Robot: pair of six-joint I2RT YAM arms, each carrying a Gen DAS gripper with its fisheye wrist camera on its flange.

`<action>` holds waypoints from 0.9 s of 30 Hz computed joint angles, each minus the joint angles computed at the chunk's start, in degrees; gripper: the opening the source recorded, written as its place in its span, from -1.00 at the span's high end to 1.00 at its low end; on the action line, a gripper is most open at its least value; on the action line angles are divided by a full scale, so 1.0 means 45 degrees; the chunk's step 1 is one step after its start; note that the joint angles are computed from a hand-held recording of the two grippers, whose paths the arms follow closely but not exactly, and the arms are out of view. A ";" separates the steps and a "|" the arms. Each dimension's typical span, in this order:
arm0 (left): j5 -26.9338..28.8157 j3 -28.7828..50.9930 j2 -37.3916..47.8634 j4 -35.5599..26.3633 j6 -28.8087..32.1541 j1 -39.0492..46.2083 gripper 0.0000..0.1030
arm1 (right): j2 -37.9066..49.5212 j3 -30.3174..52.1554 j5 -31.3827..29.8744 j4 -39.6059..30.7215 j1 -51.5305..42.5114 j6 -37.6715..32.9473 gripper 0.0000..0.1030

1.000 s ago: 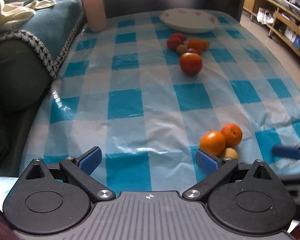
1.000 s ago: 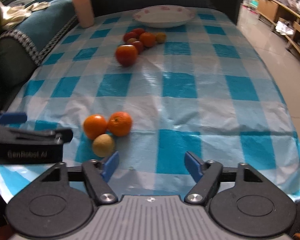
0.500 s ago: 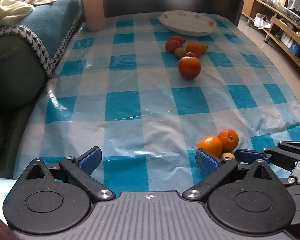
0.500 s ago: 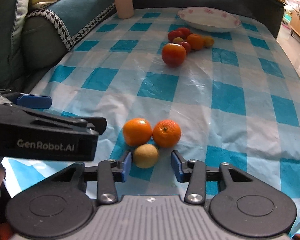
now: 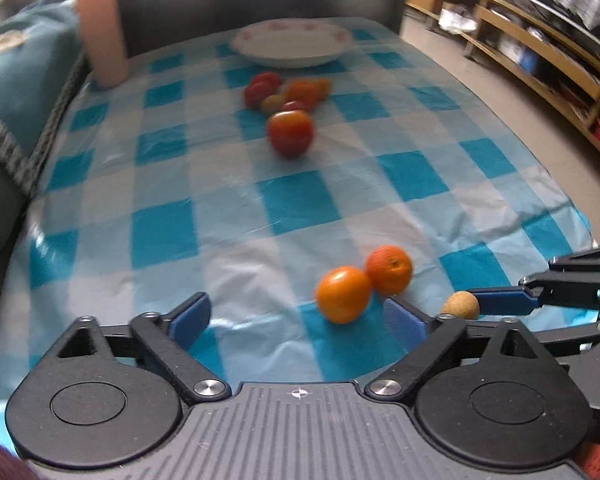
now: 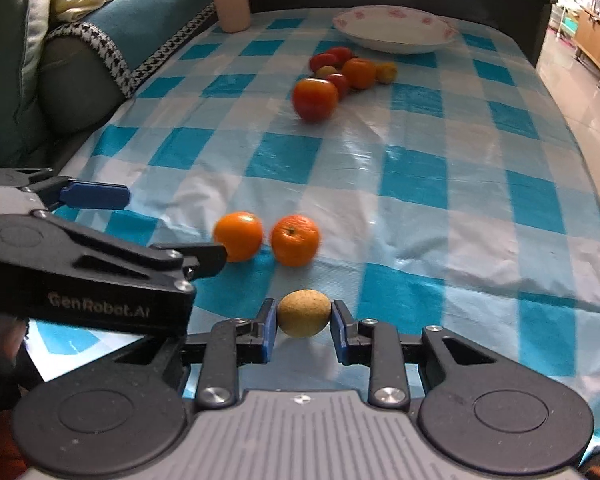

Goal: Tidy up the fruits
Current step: 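Grasp the small brown fruit with the right tool while the left tool approaches the oranges, then grasp an orange with the left tool while the right tool holds the brown fruit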

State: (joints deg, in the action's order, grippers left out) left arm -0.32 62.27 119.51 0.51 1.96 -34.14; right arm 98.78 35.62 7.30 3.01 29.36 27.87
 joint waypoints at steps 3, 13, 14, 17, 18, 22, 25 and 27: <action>-0.0151 0.0585 0.0440 -0.0345 0.0804 -0.0158 -0.58 | -0.0221 -0.0176 -0.0175 -0.0075 -0.0200 0.0015 0.17; 0.0612 0.2598 0.1883 -0.1952 0.2059 -0.0193 -0.38 | -0.0289 -0.0461 -0.0723 0.0359 -0.1149 0.0608 0.17; 0.0711 0.2821 0.2019 -0.2056 0.2098 -0.0189 -0.37 | -0.0271 -0.0458 -0.0804 0.0394 -0.1242 0.0639 0.17; 0.0978 0.3253 0.2253 -0.2506 0.2211 -0.0100 -0.35 | -0.0138 -0.0378 -0.1125 0.0406 -0.1543 0.0729 0.17; 0.1067 0.3328 0.2254 -0.2644 0.2307 -0.0054 -0.35 | -0.0128 -0.0381 -0.1189 0.0410 -0.1597 0.0784 0.17; 0.1163 0.3622 0.2303 -0.3106 0.2667 -0.0012 -0.27 | -0.0069 -0.0324 -0.1380 0.0418 -0.1820 0.0928 0.17; 0.1339 0.3880 0.2365 -0.3388 0.3038 -0.0064 -0.06 | 0.0021 -0.0158 -0.1452 0.0316 -0.1876 0.0913 0.17; 0.1677 0.4104 0.2393 -0.3773 0.3275 0.0004 0.14 | 0.0020 -0.0068 -0.1465 0.0264 -0.1890 0.0898 0.17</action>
